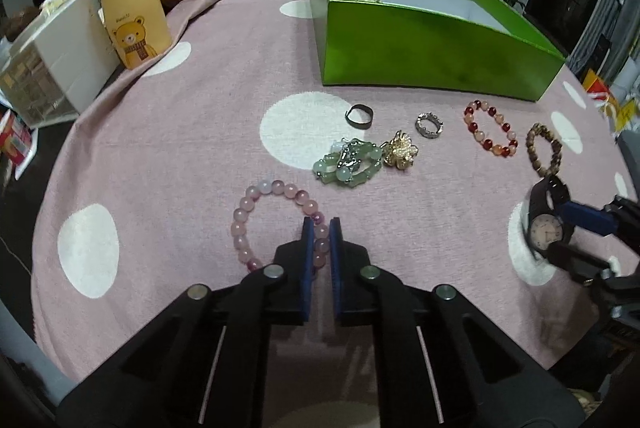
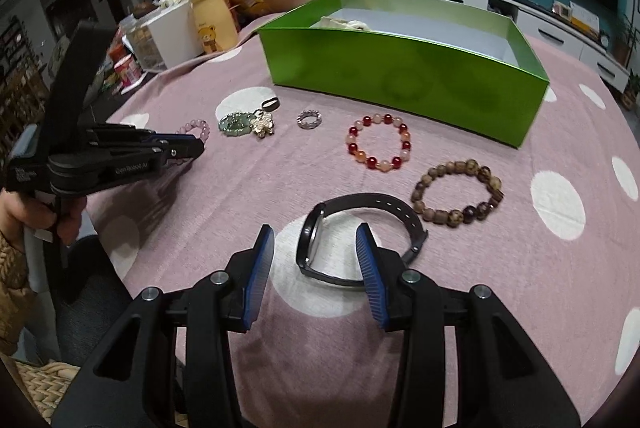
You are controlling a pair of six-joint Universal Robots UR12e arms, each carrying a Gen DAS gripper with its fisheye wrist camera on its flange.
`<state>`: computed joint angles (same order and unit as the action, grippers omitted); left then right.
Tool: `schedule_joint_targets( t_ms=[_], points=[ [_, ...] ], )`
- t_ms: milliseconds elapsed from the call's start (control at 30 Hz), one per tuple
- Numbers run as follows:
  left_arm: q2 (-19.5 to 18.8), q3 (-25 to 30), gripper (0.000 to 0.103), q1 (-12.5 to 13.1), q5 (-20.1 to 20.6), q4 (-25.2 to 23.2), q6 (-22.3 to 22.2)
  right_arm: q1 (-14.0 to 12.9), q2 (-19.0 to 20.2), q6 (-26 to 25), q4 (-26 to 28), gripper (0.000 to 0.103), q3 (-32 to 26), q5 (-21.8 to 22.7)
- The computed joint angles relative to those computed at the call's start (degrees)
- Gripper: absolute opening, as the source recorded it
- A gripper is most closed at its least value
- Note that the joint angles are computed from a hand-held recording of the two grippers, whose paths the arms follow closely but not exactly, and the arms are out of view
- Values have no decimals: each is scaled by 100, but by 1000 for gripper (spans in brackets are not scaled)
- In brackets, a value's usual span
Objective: Organize jewelry
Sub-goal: 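Grasp the black watch strap with the right tool while the left tool grasps the pink bead bracelet, then carry the black watch and pink bead bracelet into the green box and release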
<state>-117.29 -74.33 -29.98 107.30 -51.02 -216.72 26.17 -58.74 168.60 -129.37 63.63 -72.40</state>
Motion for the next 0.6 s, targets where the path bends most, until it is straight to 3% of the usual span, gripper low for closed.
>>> schedule_joint_targets(
  t_ms=[133, 233, 367, 600],
  points=[
    [76, -111, 7, 5, -26, 220, -121, 48, 61, -121, 61, 21, -57, -138],
    [126, -156, 7, -10, 15, 353, -172, 46, 75, -113, 11, 14, -40, -131],
    [169, -192, 7, -22, 21, 529, -216, 2, 46, 44, -111, 8, 23, -43],
    [195, -154, 7, -73, 75, 774, -144, -133, -92, 457, -526, 7, 182, 184]
  ],
)
